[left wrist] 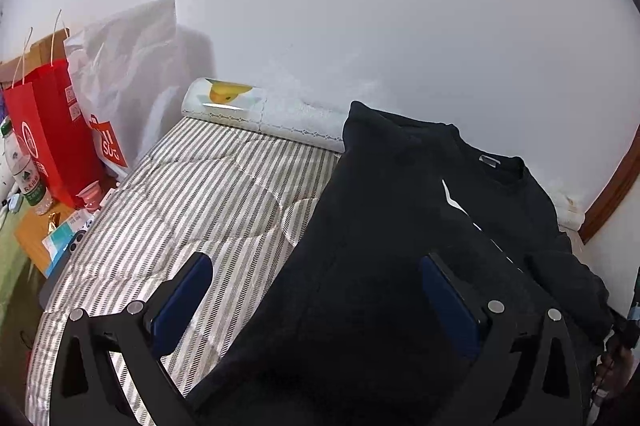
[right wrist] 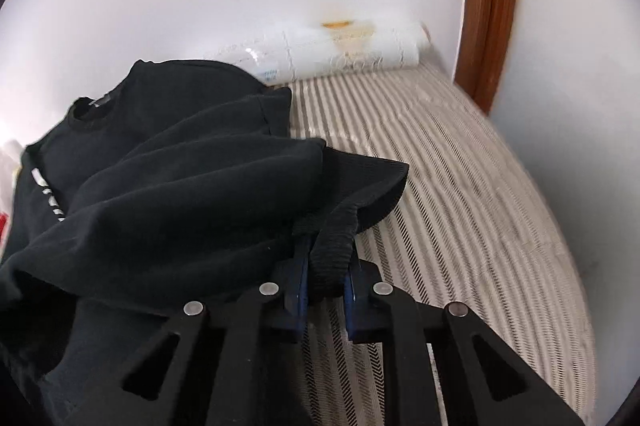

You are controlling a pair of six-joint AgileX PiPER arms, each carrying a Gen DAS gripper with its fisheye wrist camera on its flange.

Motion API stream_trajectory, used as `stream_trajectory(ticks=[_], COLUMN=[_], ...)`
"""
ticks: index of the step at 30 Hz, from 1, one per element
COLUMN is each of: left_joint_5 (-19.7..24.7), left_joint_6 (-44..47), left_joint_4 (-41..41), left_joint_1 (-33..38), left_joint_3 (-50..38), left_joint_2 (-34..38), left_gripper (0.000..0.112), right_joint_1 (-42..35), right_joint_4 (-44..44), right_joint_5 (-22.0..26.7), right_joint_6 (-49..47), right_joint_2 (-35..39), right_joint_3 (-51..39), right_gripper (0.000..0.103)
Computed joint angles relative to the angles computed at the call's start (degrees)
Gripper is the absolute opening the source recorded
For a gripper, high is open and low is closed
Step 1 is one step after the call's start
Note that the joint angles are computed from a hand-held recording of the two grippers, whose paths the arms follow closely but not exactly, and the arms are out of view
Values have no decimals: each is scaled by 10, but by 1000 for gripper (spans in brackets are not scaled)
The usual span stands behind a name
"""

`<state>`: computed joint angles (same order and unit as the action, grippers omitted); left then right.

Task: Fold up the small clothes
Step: 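Grasp the ribbed hem with the right tool and fold it toward the collar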

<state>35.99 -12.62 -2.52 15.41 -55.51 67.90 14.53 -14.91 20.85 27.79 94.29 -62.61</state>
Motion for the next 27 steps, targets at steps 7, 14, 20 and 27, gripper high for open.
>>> stream_trajectory(ticks=[7, 14, 20, 27], left_joint_5=[44, 97, 137, 174], left_joint_6=[103, 169, 273, 425], left_joint_4=[-80, -112, -179, -272], left_joint_1=[73, 139, 231, 345], left_joint_3=[2, 0, -1, 14], left_joint_2=[-48, -75, -86, -92], left_gripper=[103, 103, 103, 103], right_joint_1=[71, 254, 381, 456], right_joint_4=[-128, -258, -271, -196], right_joint_5=[43, 156, 223, 294], right_joint_6=[159, 272, 257, 158], right_joint_2=[-102, -131, 6, 232], right_joint_3=[-5, -131, -336, -608], right_gripper=[13, 13, 13, 14])
